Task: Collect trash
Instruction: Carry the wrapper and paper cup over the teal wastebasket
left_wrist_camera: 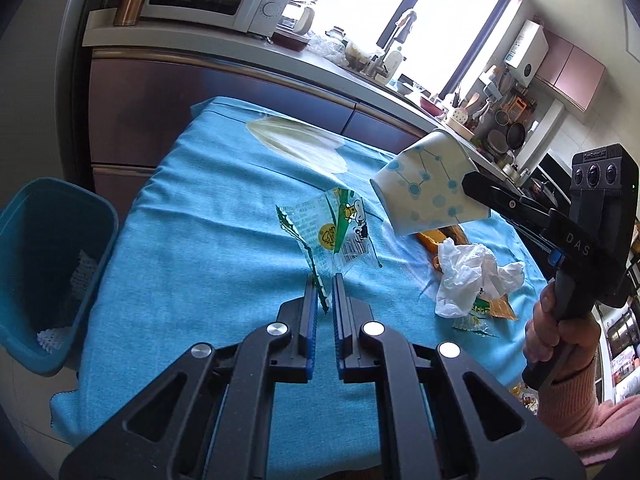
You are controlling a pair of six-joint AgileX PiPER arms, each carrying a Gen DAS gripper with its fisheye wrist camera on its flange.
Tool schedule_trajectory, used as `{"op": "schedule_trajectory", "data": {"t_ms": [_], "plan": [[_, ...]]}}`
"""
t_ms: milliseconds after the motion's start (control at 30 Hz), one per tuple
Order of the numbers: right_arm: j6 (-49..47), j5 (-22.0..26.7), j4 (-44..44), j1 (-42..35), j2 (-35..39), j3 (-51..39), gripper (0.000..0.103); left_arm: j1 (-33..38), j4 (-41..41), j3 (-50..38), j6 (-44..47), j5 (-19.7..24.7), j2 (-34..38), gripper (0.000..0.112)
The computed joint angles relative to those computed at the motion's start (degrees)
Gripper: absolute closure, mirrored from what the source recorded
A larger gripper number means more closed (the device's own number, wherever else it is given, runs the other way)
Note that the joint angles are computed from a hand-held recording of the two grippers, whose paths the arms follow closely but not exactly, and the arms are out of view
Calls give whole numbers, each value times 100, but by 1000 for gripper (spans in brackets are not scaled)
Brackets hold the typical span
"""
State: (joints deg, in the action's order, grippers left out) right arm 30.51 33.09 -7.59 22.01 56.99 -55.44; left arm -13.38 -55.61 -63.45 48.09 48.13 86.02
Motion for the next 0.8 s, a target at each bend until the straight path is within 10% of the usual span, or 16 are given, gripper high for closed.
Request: {"op": "schedule_trajectory", "data": {"t_ms": [800], "plan": [[-2213,-597,2278,559,2172,-1539,100,2353,41,-65,486,554,-99,104]]}}
